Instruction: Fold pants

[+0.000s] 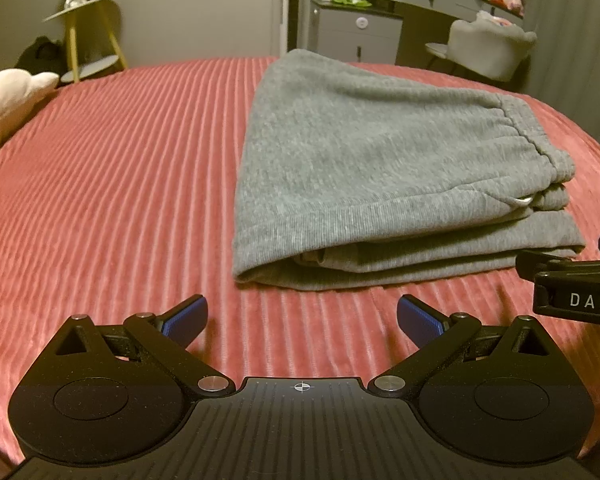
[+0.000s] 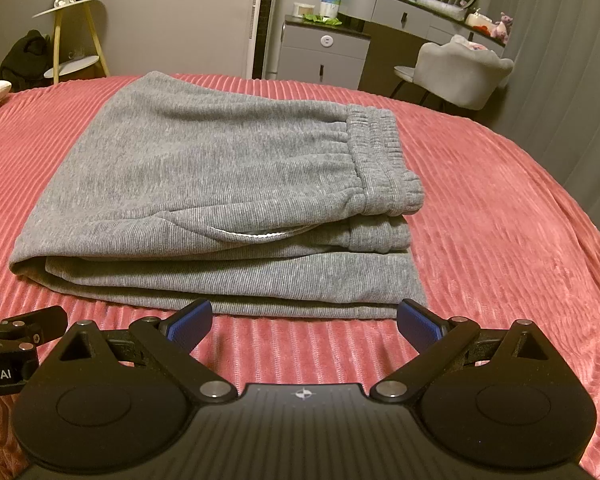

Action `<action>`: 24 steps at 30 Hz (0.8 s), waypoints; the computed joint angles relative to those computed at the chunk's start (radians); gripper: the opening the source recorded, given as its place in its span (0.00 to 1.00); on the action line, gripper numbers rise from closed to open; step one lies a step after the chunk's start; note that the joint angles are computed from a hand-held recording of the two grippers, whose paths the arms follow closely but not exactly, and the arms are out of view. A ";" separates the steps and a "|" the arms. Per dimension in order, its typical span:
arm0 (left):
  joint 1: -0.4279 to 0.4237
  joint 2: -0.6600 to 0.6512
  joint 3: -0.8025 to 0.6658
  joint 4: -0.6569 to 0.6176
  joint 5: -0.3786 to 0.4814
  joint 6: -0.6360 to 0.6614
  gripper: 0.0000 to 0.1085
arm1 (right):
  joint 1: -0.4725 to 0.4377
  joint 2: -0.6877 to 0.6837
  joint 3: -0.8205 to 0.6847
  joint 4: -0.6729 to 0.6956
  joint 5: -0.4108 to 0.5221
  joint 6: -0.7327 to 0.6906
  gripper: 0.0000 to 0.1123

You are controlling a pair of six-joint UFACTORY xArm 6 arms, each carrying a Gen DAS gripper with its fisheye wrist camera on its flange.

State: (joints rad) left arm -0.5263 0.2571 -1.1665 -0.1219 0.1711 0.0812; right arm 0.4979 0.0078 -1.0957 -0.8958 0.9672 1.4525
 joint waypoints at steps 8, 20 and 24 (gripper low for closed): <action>0.003 -0.001 0.004 0.037 -0.007 -0.039 0.95 | 0.002 -0.001 -0.001 -0.002 0.002 0.005 0.88; 0.007 -0.001 0.005 0.064 -0.014 -0.063 0.95 | 0.006 0.003 -0.008 -0.002 0.010 0.005 0.88; 0.006 -0.002 0.007 0.064 -0.016 -0.062 0.95 | 0.008 0.003 -0.007 -0.004 0.011 0.007 0.88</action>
State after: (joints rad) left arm -0.5203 0.2548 -1.1595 -0.0577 0.1547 0.0193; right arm 0.5054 0.0105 -1.1029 -0.8999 0.9783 1.4597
